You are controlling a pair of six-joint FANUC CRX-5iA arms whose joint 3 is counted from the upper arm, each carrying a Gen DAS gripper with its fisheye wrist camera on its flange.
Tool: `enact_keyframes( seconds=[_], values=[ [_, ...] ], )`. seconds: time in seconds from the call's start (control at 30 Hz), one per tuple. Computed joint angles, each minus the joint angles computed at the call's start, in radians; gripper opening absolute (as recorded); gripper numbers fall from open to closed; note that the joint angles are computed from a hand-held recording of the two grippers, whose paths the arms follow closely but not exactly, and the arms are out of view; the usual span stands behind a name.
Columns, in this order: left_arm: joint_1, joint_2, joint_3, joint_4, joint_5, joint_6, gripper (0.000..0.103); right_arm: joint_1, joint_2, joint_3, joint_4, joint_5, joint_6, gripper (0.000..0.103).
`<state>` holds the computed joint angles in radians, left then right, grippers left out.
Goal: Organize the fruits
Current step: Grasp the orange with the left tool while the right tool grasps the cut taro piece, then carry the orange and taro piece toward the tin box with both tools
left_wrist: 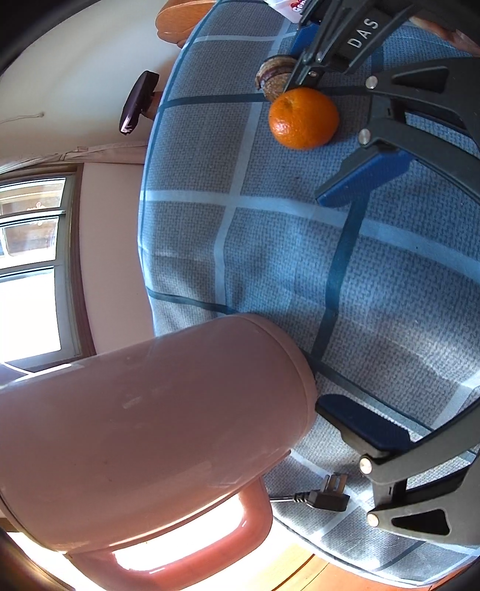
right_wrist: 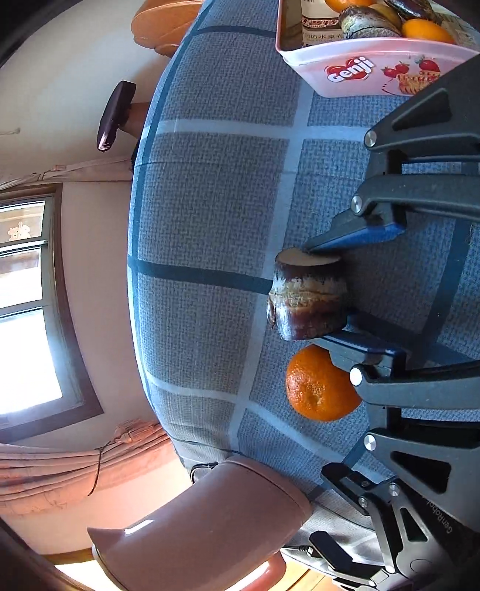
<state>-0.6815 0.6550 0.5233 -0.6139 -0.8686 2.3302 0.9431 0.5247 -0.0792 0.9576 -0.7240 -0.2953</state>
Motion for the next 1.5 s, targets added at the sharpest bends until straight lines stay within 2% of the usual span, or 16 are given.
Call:
enact_keyframes(
  seconds=[0.1,0.3,0.37,0.47,0.6,0.73,0.9,1.0,1.07,1.17,1.23,1.33,1.43,1.5],
  values=[
    [-0.002,-0.002,-0.005,-0.003,0.012,-0.004,0.103,-0.003,-0.043,-0.095,0.180,0.024,-0.169,0.042],
    [-0.008,-0.029,-0.047,-0.012,0.092,-0.004,0.103,0.033,-0.102,-0.219,0.458,-0.077,-0.409,0.040],
    [-0.007,-0.036,-0.063,-0.002,0.126,-0.023,0.103,0.050,-0.104,-0.220,0.453,-0.117,-0.391,0.040],
    [0.001,-0.040,-0.078,0.032,0.160,-0.054,0.103,0.037,-0.124,-0.250,0.488,-0.086,-0.440,0.040],
    [0.007,-0.055,-0.108,0.055,0.214,-0.080,0.103,0.064,-0.127,-0.260,0.479,-0.153,-0.461,0.040],
    [0.035,-0.059,-0.152,0.219,0.313,-0.213,0.103,0.098,-0.120,-0.256,0.464,-0.248,-0.444,0.040],
    [-0.010,0.019,-0.007,0.179,0.212,-0.242,0.101,0.103,-0.126,-0.270,0.480,-0.298,-0.460,0.040],
    [-0.004,0.078,0.072,0.278,0.181,-0.328,0.095,0.104,-0.131,-0.281,0.493,-0.318,-0.483,0.040],
    [0.003,0.123,0.129,0.344,0.137,-0.362,0.080,0.105,-0.134,-0.285,0.497,-0.326,-0.488,0.040],
    [0.004,0.194,0.234,0.371,0.020,-0.373,0.072,0.100,-0.132,-0.283,0.499,-0.320,-0.480,0.040],
    [0.019,0.181,0.203,0.418,0.054,-0.374,0.067,0.096,-0.130,-0.281,0.501,-0.308,-0.475,0.040],
    [0.021,0.160,0.168,0.432,0.088,-0.394,0.049,0.098,-0.121,-0.268,0.499,-0.312,-0.459,0.040],
    [0.023,0.143,0.143,0.435,0.103,-0.392,0.048,0.102,-0.109,-0.256,0.502,-0.327,-0.451,0.040],
    [0.017,0.119,0.120,0.384,0.116,-0.329,0.048,0.107,-0.102,-0.253,0.503,-0.339,-0.450,0.040]
  ],
)
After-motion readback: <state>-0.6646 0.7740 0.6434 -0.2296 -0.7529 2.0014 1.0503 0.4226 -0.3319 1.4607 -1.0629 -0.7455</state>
